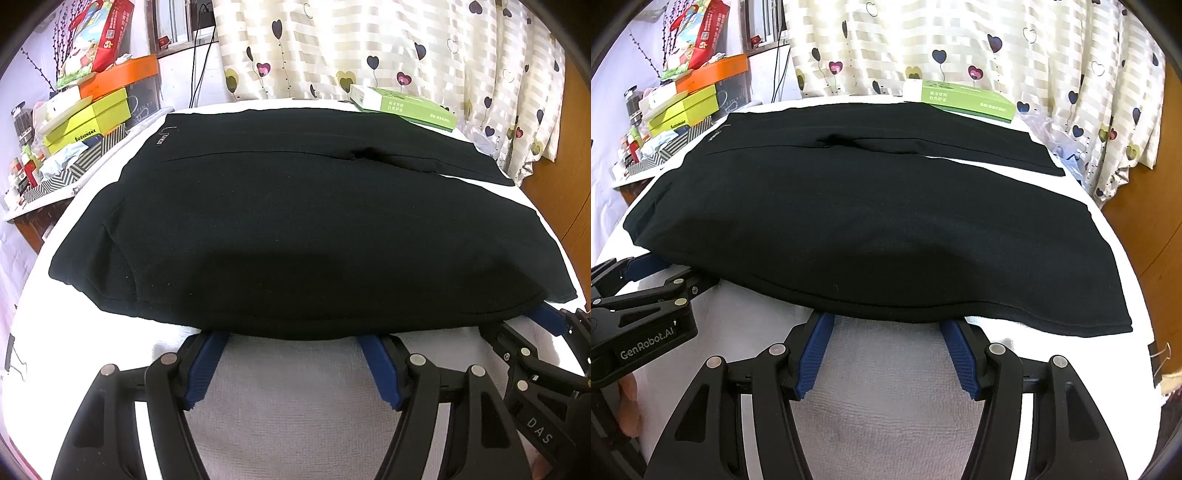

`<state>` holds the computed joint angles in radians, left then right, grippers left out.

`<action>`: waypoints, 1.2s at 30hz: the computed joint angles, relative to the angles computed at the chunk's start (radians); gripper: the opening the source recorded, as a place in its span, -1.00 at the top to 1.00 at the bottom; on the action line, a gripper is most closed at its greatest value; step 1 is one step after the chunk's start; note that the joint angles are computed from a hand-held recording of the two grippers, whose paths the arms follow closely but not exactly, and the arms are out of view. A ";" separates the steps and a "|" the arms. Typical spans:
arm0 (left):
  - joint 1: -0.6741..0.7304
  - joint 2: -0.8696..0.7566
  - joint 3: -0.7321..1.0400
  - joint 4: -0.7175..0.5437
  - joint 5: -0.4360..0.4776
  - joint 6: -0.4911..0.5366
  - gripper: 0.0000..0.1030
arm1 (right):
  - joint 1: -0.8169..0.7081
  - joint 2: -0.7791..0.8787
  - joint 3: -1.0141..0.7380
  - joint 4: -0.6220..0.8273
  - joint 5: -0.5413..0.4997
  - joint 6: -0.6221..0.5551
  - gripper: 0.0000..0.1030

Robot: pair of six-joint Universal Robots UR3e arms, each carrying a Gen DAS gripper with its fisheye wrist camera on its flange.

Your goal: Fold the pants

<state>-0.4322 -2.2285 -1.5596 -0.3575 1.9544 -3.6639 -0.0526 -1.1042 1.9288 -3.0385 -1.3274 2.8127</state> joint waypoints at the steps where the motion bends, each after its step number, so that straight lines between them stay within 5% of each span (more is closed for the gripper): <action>1: 0.000 0.000 0.000 0.001 0.000 0.000 -0.43 | 0.001 0.000 0.000 0.000 -0.002 0.000 -0.17; 36: -0.020 0.007 -0.025 0.015 0.028 -0.024 -0.45 | 0.012 0.000 0.002 -0.011 -0.018 0.029 -0.17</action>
